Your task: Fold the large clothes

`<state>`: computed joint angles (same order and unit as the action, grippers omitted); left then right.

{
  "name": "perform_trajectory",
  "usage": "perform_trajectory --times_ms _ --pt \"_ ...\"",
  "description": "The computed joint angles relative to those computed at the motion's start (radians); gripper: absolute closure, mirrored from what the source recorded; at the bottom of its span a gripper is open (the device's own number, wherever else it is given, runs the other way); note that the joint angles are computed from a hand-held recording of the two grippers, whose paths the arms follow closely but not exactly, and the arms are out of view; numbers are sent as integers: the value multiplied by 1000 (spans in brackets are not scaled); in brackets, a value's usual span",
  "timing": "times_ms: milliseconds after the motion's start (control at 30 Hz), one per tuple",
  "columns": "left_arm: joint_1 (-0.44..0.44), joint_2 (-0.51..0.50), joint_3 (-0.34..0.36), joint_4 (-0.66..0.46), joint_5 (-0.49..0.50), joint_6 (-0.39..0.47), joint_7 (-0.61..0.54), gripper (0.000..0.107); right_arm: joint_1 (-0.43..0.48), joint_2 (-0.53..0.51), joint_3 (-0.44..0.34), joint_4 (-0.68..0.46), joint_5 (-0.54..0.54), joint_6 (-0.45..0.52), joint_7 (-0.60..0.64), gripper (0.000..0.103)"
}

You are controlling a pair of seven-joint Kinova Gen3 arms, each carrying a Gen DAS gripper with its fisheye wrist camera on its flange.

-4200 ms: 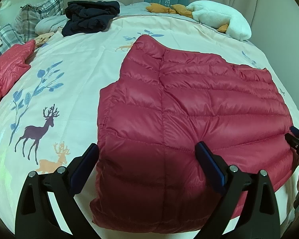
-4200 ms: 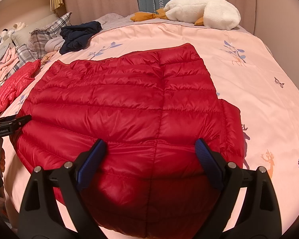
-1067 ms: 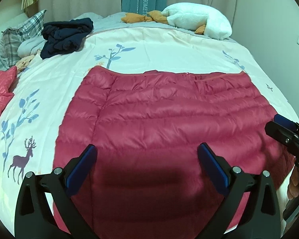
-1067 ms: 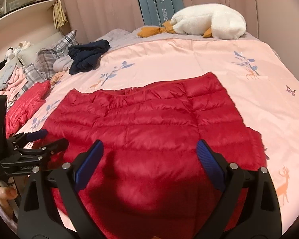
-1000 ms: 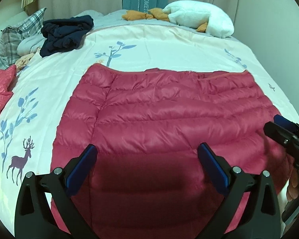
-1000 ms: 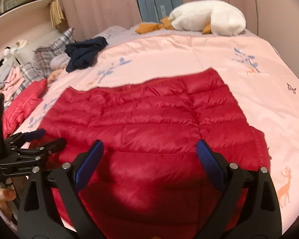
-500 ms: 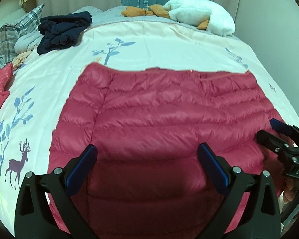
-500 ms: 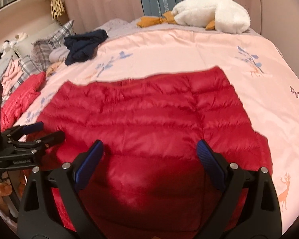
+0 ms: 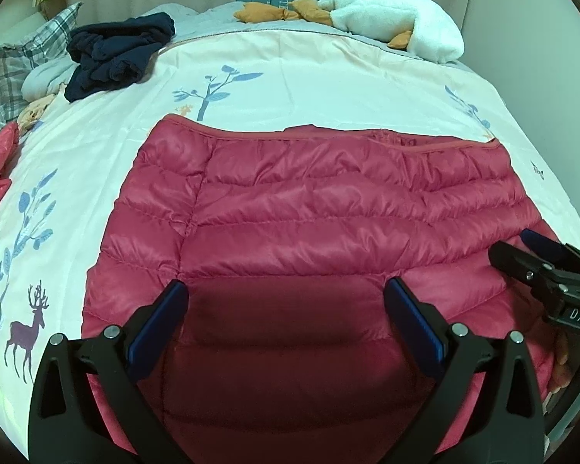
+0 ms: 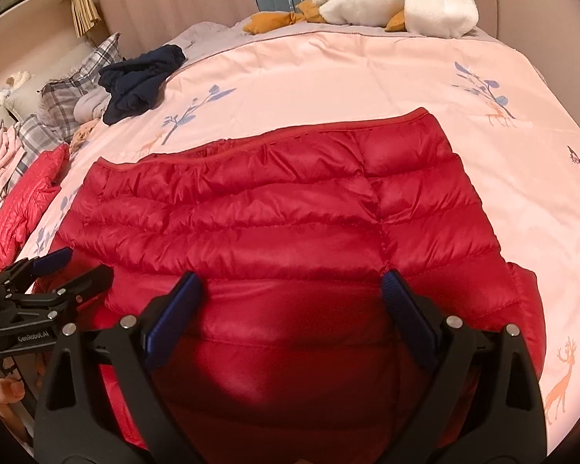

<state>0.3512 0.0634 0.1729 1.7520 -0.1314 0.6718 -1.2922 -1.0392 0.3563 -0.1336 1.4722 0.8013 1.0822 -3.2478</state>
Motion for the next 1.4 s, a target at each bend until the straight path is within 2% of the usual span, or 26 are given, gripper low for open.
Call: perform_trajectory --times_ms 167,300,433,567,767,1000,1300,1400 --pt "-4 -18 -2 7 1 -8 3 6 -8 -19 0 9 19 -4 -20 8" --pt "-11 -28 -3 12 -21 -20 29 6 -15 -25 -4 9 51 29 -44 8" --pt "-23 -18 -6 2 -6 -14 34 6 10 -26 -7 14 28 31 -69 8" --pt "-8 -7 -2 1 -54 -5 58 6 29 -12 -11 6 0 37 -36 7" --pt "-15 0 -7 -4 -25 -2 33 6 30 -6 -3 7 -15 31 -26 7" --pt "-15 -19 -9 13 -37 -10 47 6 16 -22 -3 25 5 44 -60 8" --pt "-35 -95 1 82 -70 -36 77 6 -43 -31 -29 22 70 177 -89 8" --pt "-49 -95 5 98 -61 -36 61 6 -28 -38 -38 45 50 177 -99 8"
